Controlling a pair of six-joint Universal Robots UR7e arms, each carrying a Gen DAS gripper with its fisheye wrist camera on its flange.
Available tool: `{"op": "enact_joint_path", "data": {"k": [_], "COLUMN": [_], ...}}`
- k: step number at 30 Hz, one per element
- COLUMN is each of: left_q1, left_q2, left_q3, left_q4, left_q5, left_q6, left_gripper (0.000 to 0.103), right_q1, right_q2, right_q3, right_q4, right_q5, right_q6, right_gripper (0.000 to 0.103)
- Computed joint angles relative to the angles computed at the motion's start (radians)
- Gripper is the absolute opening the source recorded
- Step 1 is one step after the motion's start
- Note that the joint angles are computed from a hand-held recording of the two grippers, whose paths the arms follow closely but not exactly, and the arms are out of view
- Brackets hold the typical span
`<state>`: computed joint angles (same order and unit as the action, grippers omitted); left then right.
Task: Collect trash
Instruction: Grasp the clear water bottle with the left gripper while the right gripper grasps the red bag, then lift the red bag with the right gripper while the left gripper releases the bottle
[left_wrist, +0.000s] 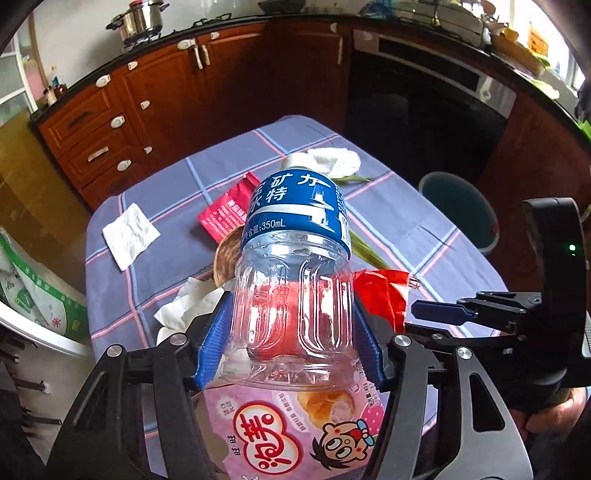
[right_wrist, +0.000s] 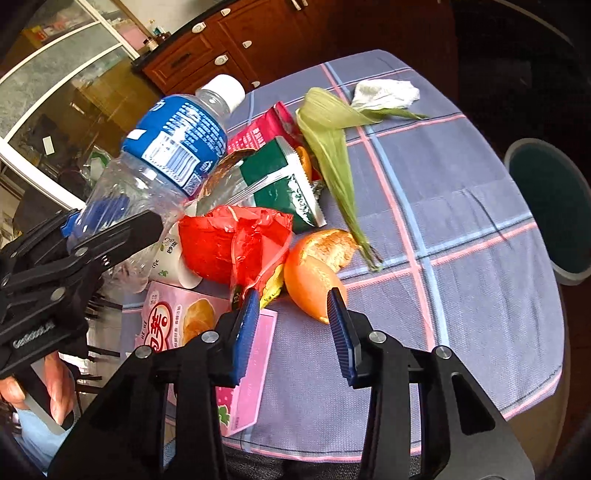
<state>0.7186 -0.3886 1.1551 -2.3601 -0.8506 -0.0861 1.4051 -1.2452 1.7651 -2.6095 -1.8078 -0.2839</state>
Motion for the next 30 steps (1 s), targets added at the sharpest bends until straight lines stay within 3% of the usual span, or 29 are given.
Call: {"op": "enact_joint_path", "data": {"k": [3,5,6,9,13,20,21,22,23,24,30], "left_q1": [0.007,0.016,0.019,0.03,0.038,0.046,0.047,0.047,0.048,0.048,0.033], "left_q2": [-0.032,-0.054,-0.066,-0.095,-0.109,-0.12,-0.121,-0.122,-0.123,-0.124,-0.115], "left_q3": [0.049,0.079,0.097,0.138,0.166,0.199,0.203,0.206,0.209,0.211,0.192], "left_q4": [-0.026,-0.04,-0.051,-0.08,-0.109,-0.148,-0.148,-0.149,-0.152,-0.153,-0.18], "left_q5": [0.01,0.011,0.011,0.011,-0.01,-0.032,-0.034,-0.038,-0.041,-0.045,-0.06], "left_q6": [-0.031,-0.063,-0.073,-0.094,-0.095,-0.091,-0.091,-0.091,-0.092,-0.092,-0.059], "left_gripper": [0.062,0.062,0.062,0.062,0.062,0.062,0.062,0.062,0.062,0.062,0.062], "right_q1": [0.015,0.023,0.029,0.035,0.03,0.046,0.044,0.042,0.036,0.027,0.036], "right_q2": [0.015,0.007,0.001,-0.026,-0.045,0.011,0.026,0.039,0.049,0.051,-0.02], "right_q3": [-0.01,0.0,0.011,0.043,0.048,0.014,0.007,0.001,-0.007,-0.015,0.014], "right_q4": [0.004,-0.013,-0.034,-0.089,-0.078,-0.082,-0.085,-0.086,-0.071,-0.038,-0.123], "right_q5": [-0.007,-0.011,-0.02,-0.036,0.015,-0.034,-0.046,-0.056,-0.049,-0.025,0.034], "right_q6": [0.008,-0.003,-0.017,-0.033,-0.014,-0.011,-0.012,-0.01,-0.005,0.005,-0.025], "right_gripper": [0.041,0.055,0.056,0.057,0.062,0.064,0.062,0.049,0.018,0.004,0.004]}}
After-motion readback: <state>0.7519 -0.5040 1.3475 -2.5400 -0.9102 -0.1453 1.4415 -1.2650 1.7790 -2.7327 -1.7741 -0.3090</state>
